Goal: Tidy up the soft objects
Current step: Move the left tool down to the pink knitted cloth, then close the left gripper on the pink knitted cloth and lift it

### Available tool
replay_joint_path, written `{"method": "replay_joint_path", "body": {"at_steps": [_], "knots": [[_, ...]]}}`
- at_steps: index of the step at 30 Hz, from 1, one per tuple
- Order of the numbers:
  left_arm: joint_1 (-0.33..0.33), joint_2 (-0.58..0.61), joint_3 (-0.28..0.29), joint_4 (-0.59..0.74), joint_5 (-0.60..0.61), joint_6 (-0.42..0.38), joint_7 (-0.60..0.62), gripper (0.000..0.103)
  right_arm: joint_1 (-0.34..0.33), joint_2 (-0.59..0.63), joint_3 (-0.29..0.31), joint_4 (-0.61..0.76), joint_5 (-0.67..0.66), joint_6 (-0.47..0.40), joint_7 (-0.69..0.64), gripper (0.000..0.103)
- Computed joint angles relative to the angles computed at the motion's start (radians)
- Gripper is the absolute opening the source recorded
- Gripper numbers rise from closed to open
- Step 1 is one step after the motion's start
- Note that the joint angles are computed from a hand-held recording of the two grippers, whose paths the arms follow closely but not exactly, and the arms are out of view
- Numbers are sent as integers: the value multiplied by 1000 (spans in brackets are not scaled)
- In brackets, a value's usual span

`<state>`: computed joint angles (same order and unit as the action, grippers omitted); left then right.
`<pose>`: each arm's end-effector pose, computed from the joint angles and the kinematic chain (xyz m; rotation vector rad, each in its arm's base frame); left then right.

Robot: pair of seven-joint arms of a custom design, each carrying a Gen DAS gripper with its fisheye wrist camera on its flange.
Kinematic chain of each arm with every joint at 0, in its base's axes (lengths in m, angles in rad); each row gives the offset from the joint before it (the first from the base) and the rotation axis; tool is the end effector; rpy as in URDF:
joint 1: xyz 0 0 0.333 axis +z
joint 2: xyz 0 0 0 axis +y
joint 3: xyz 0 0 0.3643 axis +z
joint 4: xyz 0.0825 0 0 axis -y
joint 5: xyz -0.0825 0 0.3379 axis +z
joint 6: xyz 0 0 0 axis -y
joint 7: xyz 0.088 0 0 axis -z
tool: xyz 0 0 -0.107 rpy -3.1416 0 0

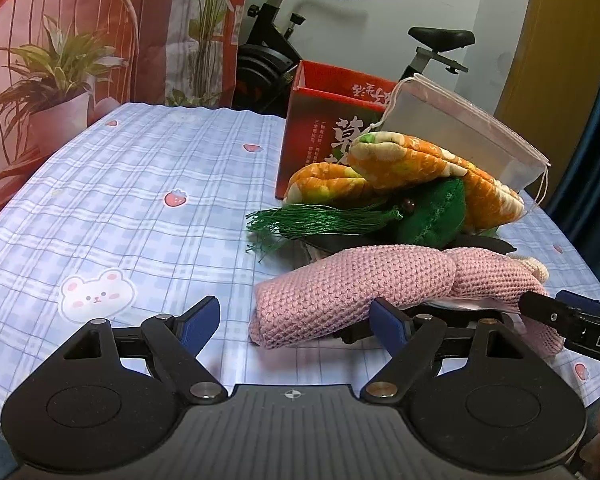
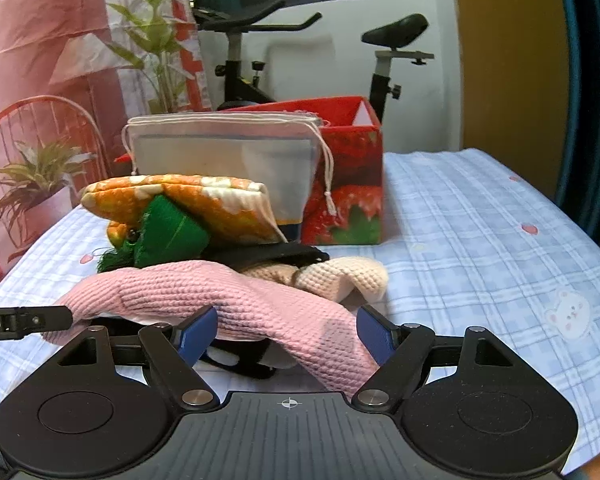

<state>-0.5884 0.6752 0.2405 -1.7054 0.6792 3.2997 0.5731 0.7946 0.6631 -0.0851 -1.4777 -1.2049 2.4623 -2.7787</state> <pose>0.6229 -0.3399 0.3670 -1.6038 1.9497 -1.0736 0.5465 0.4916 0.3832 -1.3575 1.8774 -0.8234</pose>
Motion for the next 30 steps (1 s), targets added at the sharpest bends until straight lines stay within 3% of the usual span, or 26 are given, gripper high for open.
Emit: {"method": "replay_joint_path", "body": {"at_steps": [2,7,12,17,21,26,29,30], "knots": [[6,2,-7,3,1,-1,5,83,1,6,1,10,9,-14,-20,73],[47,7,-51,1,3,22,30,79,-11,-7,-12,-26,-9,27,70,53],[55,15,-62,3,-18,28,57,79,-20,-5,-8,-34,-16,37,102,52],[36,26,-32,4,-38,61,75,79,-27,10,-2,-19,4,39,74,53],[121,42,-137,29,-52,80,115,79,-29,12,-8,-25,7,52,89,54],[151,63,-178,57,-61,78,158,78,-27,11,-19,-35,-13,72,116,52],[148,71,-178,70,-49,73,193,68,-27,7,-23,-43,-34,87,140,49],[164,74,-198,74,-37,75,209,55,-30,7,-21,-44,-34,90,140,49]]}}
